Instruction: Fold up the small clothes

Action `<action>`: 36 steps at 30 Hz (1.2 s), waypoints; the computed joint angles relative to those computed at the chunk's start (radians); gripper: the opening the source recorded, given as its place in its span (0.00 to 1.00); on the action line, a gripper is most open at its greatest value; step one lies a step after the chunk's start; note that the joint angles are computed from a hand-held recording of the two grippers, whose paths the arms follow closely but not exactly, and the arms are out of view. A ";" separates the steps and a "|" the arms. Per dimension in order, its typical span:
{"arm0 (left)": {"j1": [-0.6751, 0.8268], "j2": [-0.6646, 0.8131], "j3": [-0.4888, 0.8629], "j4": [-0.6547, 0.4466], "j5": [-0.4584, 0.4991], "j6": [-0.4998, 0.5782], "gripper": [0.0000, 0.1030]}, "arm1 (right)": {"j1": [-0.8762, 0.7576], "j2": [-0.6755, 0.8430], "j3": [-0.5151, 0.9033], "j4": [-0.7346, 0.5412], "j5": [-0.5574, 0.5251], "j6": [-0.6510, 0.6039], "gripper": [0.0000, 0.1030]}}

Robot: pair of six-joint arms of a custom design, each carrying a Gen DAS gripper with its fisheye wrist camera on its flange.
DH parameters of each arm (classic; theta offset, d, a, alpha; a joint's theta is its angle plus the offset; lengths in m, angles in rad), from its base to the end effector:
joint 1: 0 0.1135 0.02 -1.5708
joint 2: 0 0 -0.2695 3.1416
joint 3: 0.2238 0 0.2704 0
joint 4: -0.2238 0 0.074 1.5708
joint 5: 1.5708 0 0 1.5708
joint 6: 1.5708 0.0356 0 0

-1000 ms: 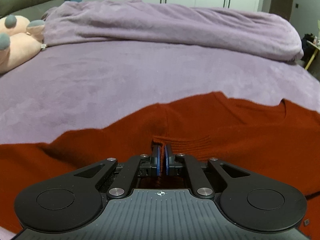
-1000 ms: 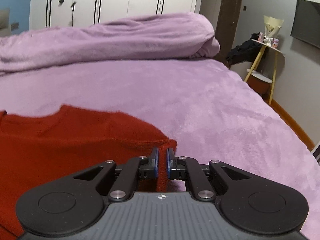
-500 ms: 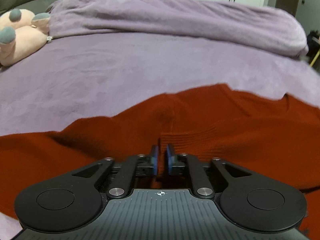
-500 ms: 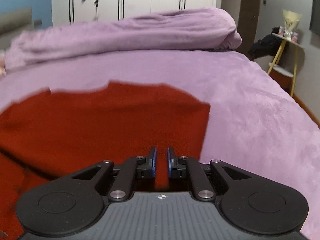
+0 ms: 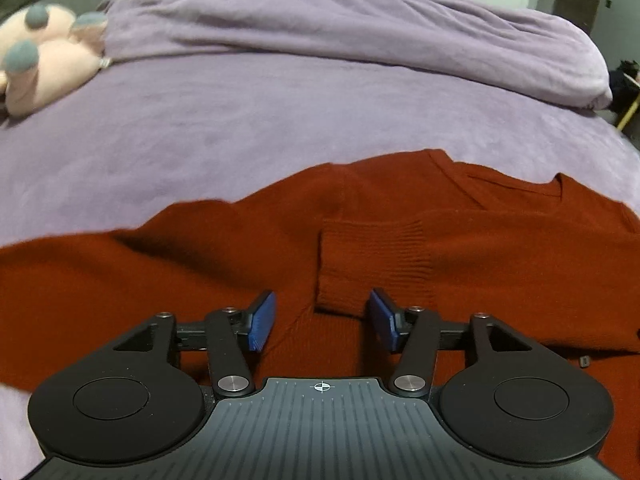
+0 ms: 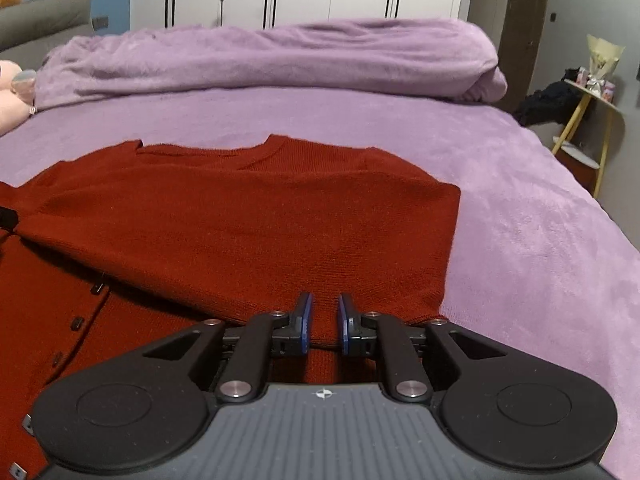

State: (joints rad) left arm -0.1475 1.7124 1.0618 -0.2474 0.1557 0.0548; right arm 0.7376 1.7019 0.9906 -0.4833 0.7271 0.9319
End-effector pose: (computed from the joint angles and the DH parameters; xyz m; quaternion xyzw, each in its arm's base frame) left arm 0.3674 -0.0602 0.1830 0.1206 0.9337 -0.0886 0.3253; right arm 0.2609 0.2051 0.1605 0.1552 0.9074 -0.1050 0.3762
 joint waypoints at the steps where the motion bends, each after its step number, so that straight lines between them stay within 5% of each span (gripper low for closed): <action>1: 0.012 -0.001 0.009 -0.018 0.012 -0.007 0.56 | 0.002 -0.020 0.001 -0.011 -0.015 0.016 0.20; 4: 0.101 -0.061 -0.032 -0.048 0.110 -0.025 0.59 | 0.078 -0.084 -0.024 -0.011 0.003 0.125 0.51; 7: 0.251 -0.125 -0.106 -0.054 0.252 -0.024 0.74 | 0.190 -0.107 -0.043 -0.011 0.020 0.237 0.55; 12: 0.543 -0.077 -0.115 -0.072 0.368 -0.010 0.74 | 0.342 -0.054 -0.025 -0.037 0.022 0.404 0.55; 19: 0.809 0.181 0.070 -0.016 0.562 -0.194 0.47 | 0.338 -0.040 0.008 -0.075 0.004 0.508 0.56; 23: 0.859 0.350 0.210 0.042 0.607 -0.447 0.13 | 0.343 -0.012 0.033 -0.103 0.006 0.517 0.56; 32: 0.814 0.392 0.273 0.069 0.564 -0.451 0.08 | 0.354 0.027 0.067 -0.136 0.024 0.520 0.56; 36: 0.753 0.223 0.151 0.129 0.525 -0.289 0.08 | 0.356 0.003 0.033 -0.104 0.031 0.519 0.56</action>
State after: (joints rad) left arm 0.6056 1.9350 1.2123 -0.1181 0.6803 -0.2338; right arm 1.0939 1.7051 1.0237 -0.5868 0.7577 1.4509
